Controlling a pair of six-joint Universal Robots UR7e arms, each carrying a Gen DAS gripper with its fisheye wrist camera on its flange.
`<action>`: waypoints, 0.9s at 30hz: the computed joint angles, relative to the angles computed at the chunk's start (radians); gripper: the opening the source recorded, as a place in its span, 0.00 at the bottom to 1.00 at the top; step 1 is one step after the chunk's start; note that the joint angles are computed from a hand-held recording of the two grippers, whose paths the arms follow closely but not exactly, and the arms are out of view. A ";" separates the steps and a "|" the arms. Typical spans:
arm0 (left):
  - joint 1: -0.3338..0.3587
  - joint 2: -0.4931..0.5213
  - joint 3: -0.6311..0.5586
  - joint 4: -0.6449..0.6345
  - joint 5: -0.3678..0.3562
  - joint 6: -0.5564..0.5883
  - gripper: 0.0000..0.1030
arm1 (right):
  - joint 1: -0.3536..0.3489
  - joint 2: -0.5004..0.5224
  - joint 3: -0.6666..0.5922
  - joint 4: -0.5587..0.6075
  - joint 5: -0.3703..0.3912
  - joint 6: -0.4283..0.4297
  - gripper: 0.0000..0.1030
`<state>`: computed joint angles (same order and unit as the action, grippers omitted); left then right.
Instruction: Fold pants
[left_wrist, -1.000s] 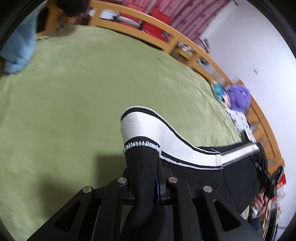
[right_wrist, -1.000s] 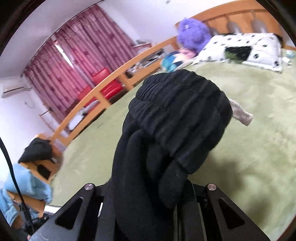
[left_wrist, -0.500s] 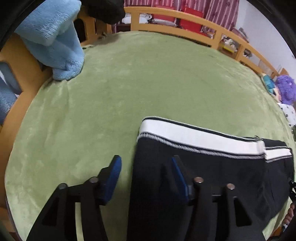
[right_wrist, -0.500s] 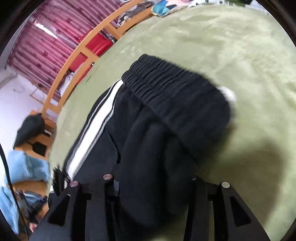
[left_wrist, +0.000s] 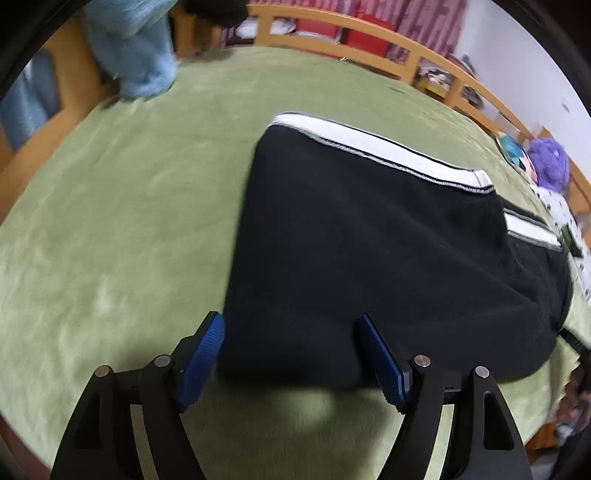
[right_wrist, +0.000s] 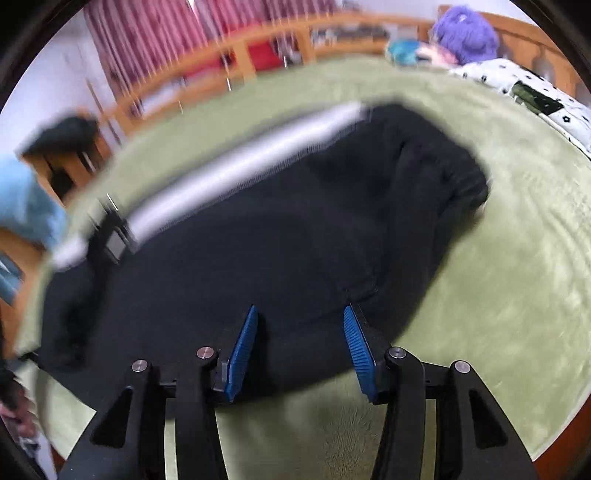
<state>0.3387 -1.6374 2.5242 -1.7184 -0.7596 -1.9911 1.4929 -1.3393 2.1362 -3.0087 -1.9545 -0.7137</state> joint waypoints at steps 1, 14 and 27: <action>-0.023 -0.051 0.017 -0.008 -0.012 -0.015 0.72 | 0.020 -0.005 0.013 -0.022 -0.030 -0.021 0.47; -0.315 -0.391 0.238 0.112 -0.004 -0.433 0.72 | 0.019 -0.034 0.063 0.083 0.075 0.040 0.61; -0.190 -0.255 0.235 -0.070 0.095 -0.350 0.72 | 0.034 -0.192 0.110 0.154 0.105 0.044 0.60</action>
<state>0.1490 -1.8928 2.7594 -1.7886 -0.6645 -2.3412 1.5269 -1.5315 2.2462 -2.8551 -1.8490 -0.6692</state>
